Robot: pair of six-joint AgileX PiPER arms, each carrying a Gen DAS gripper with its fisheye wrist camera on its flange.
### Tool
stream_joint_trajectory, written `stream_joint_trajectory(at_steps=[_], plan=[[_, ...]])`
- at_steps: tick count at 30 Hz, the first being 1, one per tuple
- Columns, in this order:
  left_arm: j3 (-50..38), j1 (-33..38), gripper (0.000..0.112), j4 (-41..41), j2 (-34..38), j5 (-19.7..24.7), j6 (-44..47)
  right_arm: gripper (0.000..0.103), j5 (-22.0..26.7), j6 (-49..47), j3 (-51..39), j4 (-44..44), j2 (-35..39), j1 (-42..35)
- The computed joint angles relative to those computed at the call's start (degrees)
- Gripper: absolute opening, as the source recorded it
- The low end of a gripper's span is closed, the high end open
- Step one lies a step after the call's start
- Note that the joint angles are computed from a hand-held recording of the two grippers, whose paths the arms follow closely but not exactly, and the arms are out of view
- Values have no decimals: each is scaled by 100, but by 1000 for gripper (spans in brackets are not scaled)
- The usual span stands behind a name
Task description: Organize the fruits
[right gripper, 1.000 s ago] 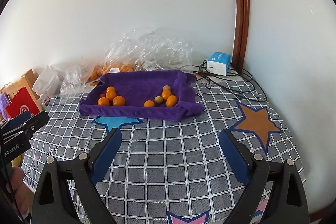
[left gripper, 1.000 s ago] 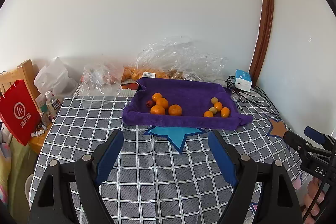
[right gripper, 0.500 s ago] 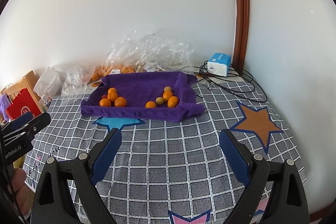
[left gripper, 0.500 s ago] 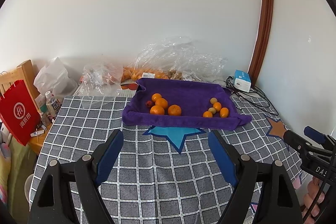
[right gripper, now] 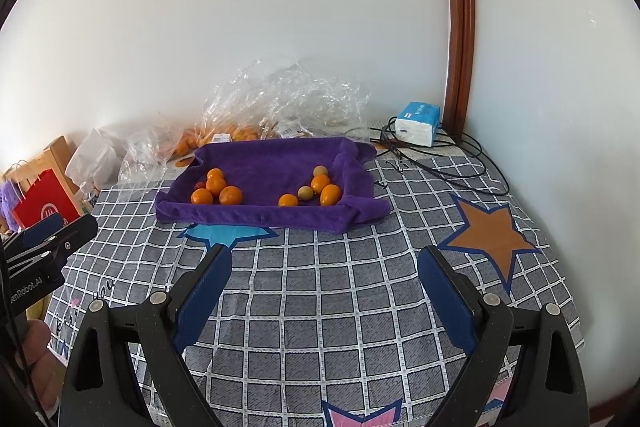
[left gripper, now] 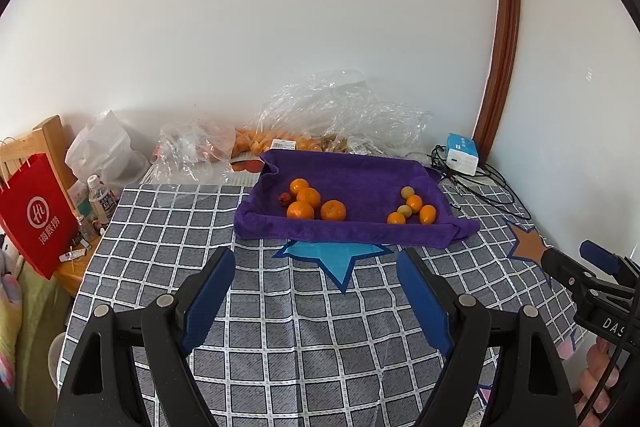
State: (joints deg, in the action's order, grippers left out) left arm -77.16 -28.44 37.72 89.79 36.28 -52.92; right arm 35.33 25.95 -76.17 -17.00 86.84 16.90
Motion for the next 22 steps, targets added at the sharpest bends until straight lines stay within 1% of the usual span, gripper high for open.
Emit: stream_joint_trajectory(at_steps=[20,22], plan=[[-14,8,82,8,-10,28,7,93,-38,46,43,-5,6,43],[-9,21,84,28,-7,14,26,93,-56,40,51,8,16,34]])
